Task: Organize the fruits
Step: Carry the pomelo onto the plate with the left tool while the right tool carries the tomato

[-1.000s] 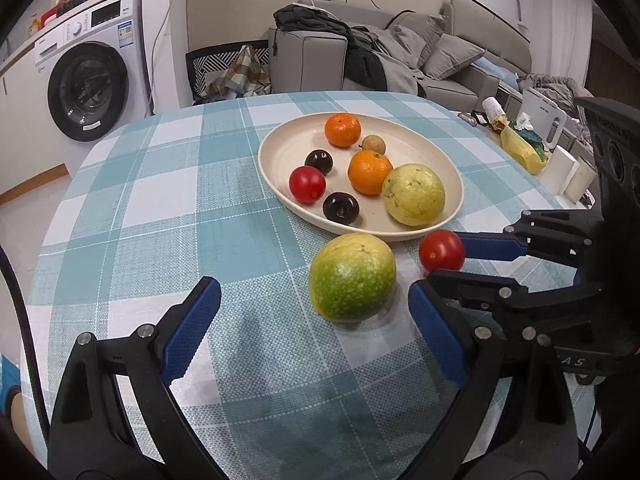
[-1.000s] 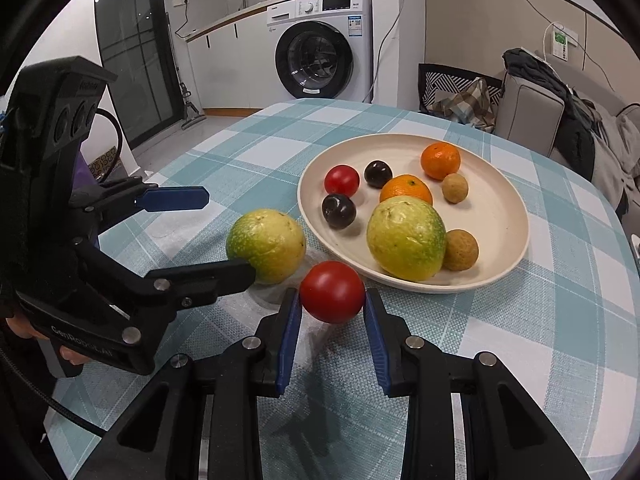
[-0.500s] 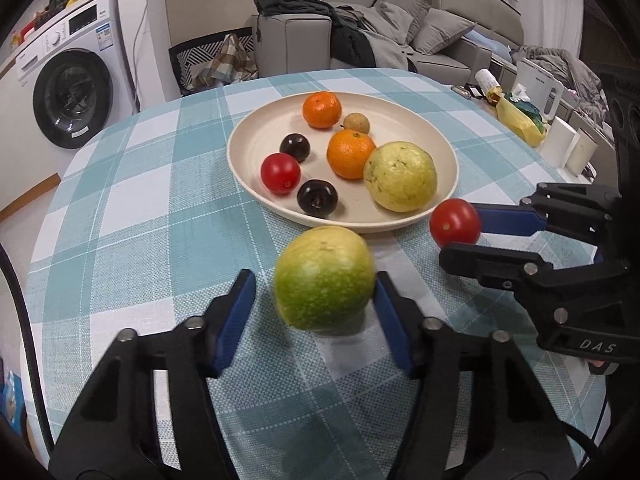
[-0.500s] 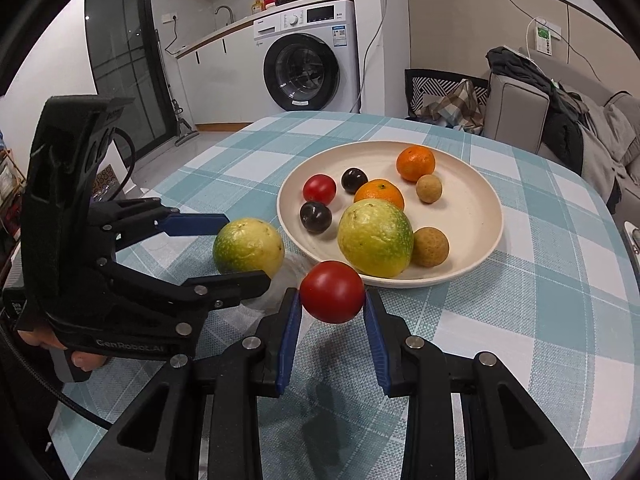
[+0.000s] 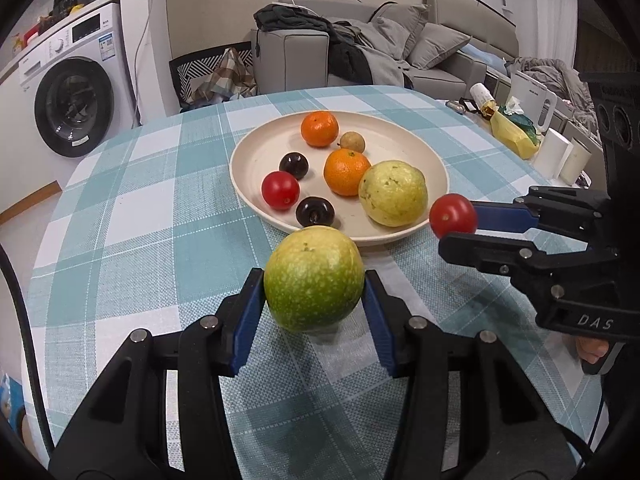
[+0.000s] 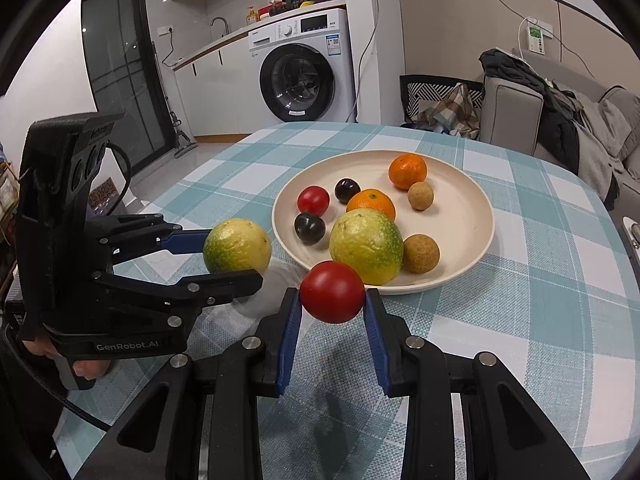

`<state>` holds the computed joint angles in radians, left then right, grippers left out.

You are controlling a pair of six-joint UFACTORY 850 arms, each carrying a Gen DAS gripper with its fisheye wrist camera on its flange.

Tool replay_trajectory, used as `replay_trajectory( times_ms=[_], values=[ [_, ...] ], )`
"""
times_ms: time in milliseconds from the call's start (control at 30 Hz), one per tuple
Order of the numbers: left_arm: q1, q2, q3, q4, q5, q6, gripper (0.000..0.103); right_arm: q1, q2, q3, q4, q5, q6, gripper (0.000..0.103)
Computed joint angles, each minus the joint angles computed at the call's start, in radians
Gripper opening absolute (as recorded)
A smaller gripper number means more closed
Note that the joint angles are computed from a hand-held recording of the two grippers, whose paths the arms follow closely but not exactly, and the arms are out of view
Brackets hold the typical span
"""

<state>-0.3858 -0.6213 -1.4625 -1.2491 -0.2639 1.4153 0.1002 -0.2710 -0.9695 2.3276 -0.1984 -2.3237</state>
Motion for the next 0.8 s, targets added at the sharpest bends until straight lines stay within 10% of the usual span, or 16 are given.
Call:
replay_trajectory(
  times_ms=[400, 800],
  values=[
    [0.009, 0.032, 0.023, -0.246, 0.013, 0.218, 0.046, -0.027, 0.025, 0.013, 0.231, -0.032, -0.186, 0.033],
    [-0.006, 0.011, -0.033, -0.148, 0.023, 0.103, 0.046, -0.059, 0.023, -0.005, 0.216, -0.021, -0.173, 0.033]
  ],
)
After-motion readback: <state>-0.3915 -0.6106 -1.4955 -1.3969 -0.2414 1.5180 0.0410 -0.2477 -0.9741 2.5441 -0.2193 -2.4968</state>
